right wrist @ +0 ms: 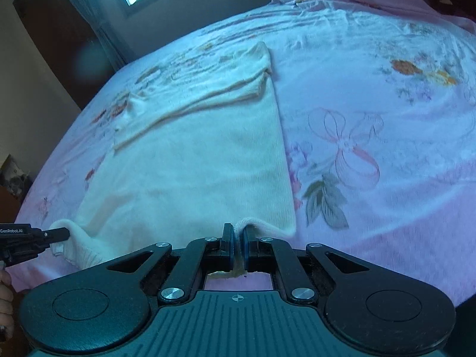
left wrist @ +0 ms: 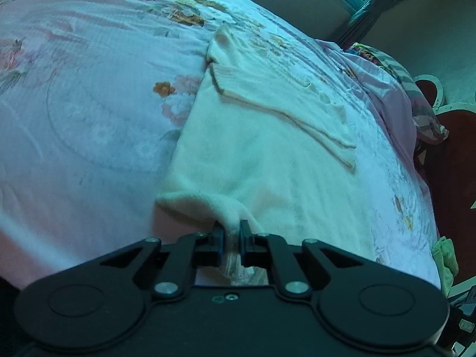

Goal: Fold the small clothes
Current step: 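Grasp the side edge with the right gripper, fold it inward, release, then grasp the ribbed hem with the right gripper while the left gripper grasps the hem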

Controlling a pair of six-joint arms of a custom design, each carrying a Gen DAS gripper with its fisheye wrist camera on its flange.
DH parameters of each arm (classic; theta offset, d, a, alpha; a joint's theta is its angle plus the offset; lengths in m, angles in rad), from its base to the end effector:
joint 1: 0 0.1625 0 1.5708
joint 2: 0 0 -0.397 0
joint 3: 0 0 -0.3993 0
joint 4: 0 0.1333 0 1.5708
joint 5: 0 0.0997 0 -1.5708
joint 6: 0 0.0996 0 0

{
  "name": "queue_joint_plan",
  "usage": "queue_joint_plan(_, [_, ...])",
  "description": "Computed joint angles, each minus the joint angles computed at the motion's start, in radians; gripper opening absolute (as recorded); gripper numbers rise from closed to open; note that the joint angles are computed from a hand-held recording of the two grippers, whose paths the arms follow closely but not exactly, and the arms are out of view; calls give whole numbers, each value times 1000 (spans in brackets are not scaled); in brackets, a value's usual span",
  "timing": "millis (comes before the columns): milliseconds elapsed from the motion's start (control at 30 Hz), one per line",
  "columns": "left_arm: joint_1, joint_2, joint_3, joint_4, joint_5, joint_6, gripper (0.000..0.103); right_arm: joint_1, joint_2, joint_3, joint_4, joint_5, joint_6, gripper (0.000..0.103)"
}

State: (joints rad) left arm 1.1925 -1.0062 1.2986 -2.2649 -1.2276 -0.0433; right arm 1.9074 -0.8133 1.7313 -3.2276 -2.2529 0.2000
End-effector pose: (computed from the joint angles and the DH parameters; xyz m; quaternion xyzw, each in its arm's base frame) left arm -0.1121 -0.7337 0.3354 0.1274 0.9577 -0.2272 0.1225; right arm 0.2783 -0.5818 0.1437 -0.0605 -0.8850 0.4108 0.2106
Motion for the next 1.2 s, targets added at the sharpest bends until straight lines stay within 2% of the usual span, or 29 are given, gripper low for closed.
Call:
queue_joint_plan(100, [-4, 83, -111, -5, 9, 20, 8, -16, 36, -86, -17, -6, -55, 5])
queue_joint_plan(200, [0, 194, -264, 37, 29, 1, 8, -49, 78, -190, -12, 0, -62, 5])
queue_joint_plan(333, [-1, 335, -449, 137, 133, -7, 22, -94, 136, -311, 53, -21, -44, 6])
queue_joint_plan(400, [-1, 366, -489, 183, 167, -2, 23, -107, 150, -346, 129, -45, -31, 6])
queue_joint_plan(467, [-2, 359, -474, 173, 172, 20, 25, -109, 153, -348, 134, -59, -43, 6])
queue_joint_plan(500, [-3, 352, -464, 166, 167, 25, 32, -109, 153, -340, 113, -62, -63, 7])
queue_joint_plan(533, [-5, 344, -453, 155, 166, 28, 44, -107, 154, -336, 97, -68, -80, 17])
queue_joint_plan(567, [-10, 336, -436, 135, 176, 34, 52, -101, 162, -342, 80, -94, -96, 26])
queue_joint_plan(600, [-18, 327, -413, 98, 198, 49, 68, -94, 178, -355, 55, -125, -116, 54])
queue_joint_plan(633, [-27, 321, -392, 56, 220, 77, 74, -91, 188, -361, 18, -140, -142, 67])
queue_joint_plan(700, [-42, 317, -375, 20, 252, 130, 74, -83, 197, -372, -10, -147, -178, 67])
queue_joint_plan(1000, [-69, 284, -291, -74, 284, 280, 70, -49, 203, -353, -33, -147, -289, 67])
queue_joint_plan(1133, [-53, 269, -272, -60, 278, 292, 66, -53, 193, -322, -19, -150, -280, 67])
queue_joint_plan(1200, [-37, 260, -268, -27, 264, 280, 59, -57, 185, -306, -18, -151, -278, 67])
